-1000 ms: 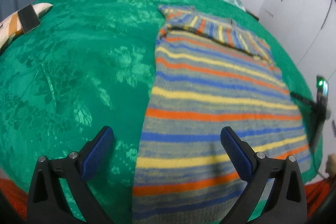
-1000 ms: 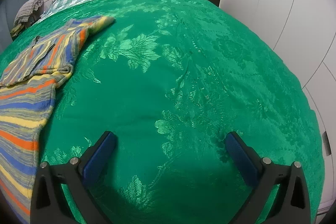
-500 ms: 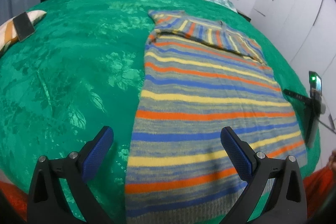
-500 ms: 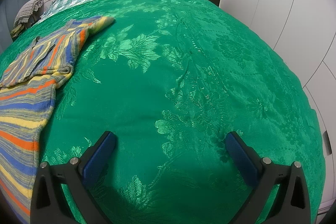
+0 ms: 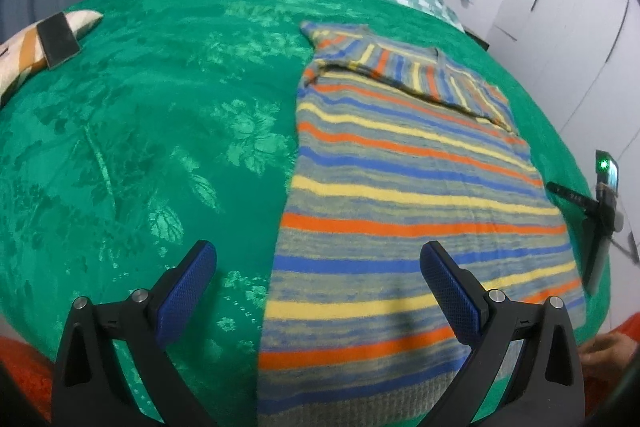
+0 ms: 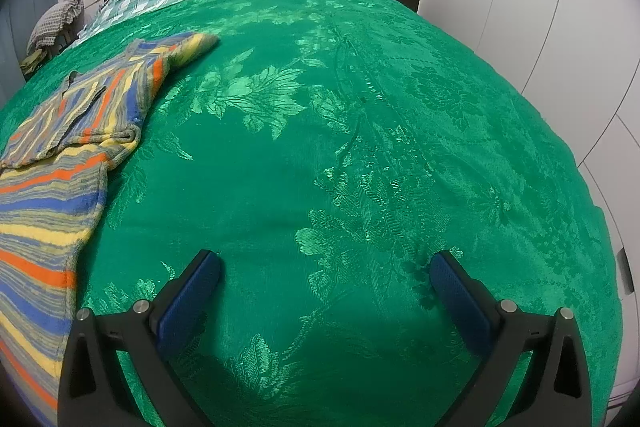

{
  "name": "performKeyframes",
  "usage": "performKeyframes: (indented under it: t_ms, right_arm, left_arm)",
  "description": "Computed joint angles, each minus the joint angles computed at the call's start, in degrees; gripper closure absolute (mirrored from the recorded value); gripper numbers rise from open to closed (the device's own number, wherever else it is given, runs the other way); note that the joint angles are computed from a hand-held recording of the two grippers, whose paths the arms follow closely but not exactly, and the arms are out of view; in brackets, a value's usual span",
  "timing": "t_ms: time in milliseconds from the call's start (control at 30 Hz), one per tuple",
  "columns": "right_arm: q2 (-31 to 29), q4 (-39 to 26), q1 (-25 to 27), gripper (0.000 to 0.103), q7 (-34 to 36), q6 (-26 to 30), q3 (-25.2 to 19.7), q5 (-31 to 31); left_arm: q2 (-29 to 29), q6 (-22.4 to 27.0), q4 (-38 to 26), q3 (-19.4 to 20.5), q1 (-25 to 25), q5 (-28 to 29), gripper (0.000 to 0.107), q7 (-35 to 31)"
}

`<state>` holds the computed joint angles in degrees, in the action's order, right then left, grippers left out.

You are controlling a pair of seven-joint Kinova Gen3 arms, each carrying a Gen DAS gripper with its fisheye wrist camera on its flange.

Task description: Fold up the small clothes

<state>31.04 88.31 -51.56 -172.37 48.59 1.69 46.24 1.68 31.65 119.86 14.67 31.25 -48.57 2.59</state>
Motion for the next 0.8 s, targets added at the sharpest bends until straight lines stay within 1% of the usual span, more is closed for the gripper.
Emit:
performKeyframes:
  t_ms: [67, 100, 133, 167, 200, 267, 300, 367, 400, 433, 467, 500, 600, 633, 667, 700, 733, 767, 800]
  right_arm:
    - [0.0, 0.0, 0.0, 0.0, 0.0, 0.0, 0.0, 0.0]
    - [0.0, 0.1, 0.0, 0.0, 0.0, 0.1, 0.0, 0.0]
    - [0.0, 0.1, 0.0, 0.0, 0.0, 0.1, 0.0, 0.1]
    - [0.0, 0.0, 0.0, 0.0, 0.0, 0.0, 0.0, 0.0]
    - [0.0, 0.0, 0.0, 0.0, 0.0, 0.1, 0.0, 0.0]
    - [0.0, 0.0, 0.1, 0.0, 0.1, 0.0, -0.1, 0.0]
    - [0.0, 0.0, 0.1, 0.0, 0.1, 0.0, -0.1, 0.0]
    - [0.0, 0.1, 0.0, 0.0, -0.1, 0.0, 0.0, 0.1]
    - [0.1, -0.1, -0.1, 0.0, -0.1, 0.4, 0.0, 0.1]
    - [0.4, -0.6, -0.3, 0.0, 0.2, 1.0, 0.0, 0.1]
    - [0.6, -1.0, -0.4, 0.0, 0.4, 1.5, 0.0, 0.0]
    - [0.7, -1.0, -0.4, 0.0, 0.4, 1.6, 0.0, 0.1]
    - [0.6, -0.9, -0.2, 0.0, 0.3, 1.1, 0.0, 0.0]
    - [0.6, -0.9, -0.3, 0.0, 0.2, 1.2, 0.0, 0.0]
    - [0.5, -0.7, -0.4, 0.0, 0.3, 0.8, 0.4, -0.1]
    - [0.4, -0.6, -0.1, 0.0, 0.8, 0.2, 0.5, -0.7]
    - [0.4, -1.3, 1.0, 0.0, 2.3, 0.6, -0.5, -1.7]
    - [0.2, -2.1, 3.0, 0.0, 4.6, 1.4, -2.6, -2.8]
    - [-0.3, -2.1, 5.2, 0.0, 6.9, 1.3, -5.3, -3.2]
  left_arm:
    - [-1.4, 1.0, 0.1, -0.2, 0.0, 0.5, 0.006, -0.1]
    - [-2.1, 1.1, 0.0, 0.4, -1.1, 2.1, 0.006, -1.5]
    - [-3.1, 1.0, 0.3, 1.6, -3.3, 4.4, 0.006, -3.7]
    - [-3.7, 0.9, 0.6, 1.7, -4.4, 6.7, 0.006, -5.3]
    - [-4.1, 0.7, 0.7, 0.9, -4.5, 9.1, 0.006, -7.2]
    - [-4.7, -0.3, 1.7, -3.7, -1.9, 13.7, 0.006, -10.2]
    - [-4.8, -1.7, 2.7, -6.4, -0.3, 16.0, 0.006, -11.8]
    - [-5.0, -3.2, 3.6, -11.3, 3.2, 20.7, 0.006, -16.4]
    - [-5.3, -4.0, 4.3, -12.5, 4.1, 23.0, 0.006, -18.8]
    - [-5.5, -3.9, 4.2, -12.6, 4.0, 25.4, 0.006, -21.1]
    - [-5.6, -3.7, 4.2, -11.7, 2.9, 27.3, 0.006, -23.4]
    - [-5.7, -3.4, 4.2, -9.8, 0.7, 28.9, 0.006, -25.8]
    - [-5.6, -3.7, 4.3, -1.8, -6.8, 30.4, 0.006, -29.5]
    - [-5.2, -4.1, 4.2, 0.1, -8.4, 31.6, 0.007, -31.7]
    - [-4.9, -4.3, 3.9, 0.9, -9.1, 33.1, 0.008, -34.0]
    - [-5.0, -4.5, 3.8, 0.7, -9.1, 34.6, 0.01, -36.4]
    - [-5.0, -4.8, 3.6, 0.1, -8.0, 36.1, 0.017, -38.7]
    - [-4.8, -4.5, 3.0, -0.8, -6.8, 37.5, 0.024, -41.0]
    - [-4.4, -3.6, 2.4, -0.9, -6.6, 38.8, 0.025, -42.9]
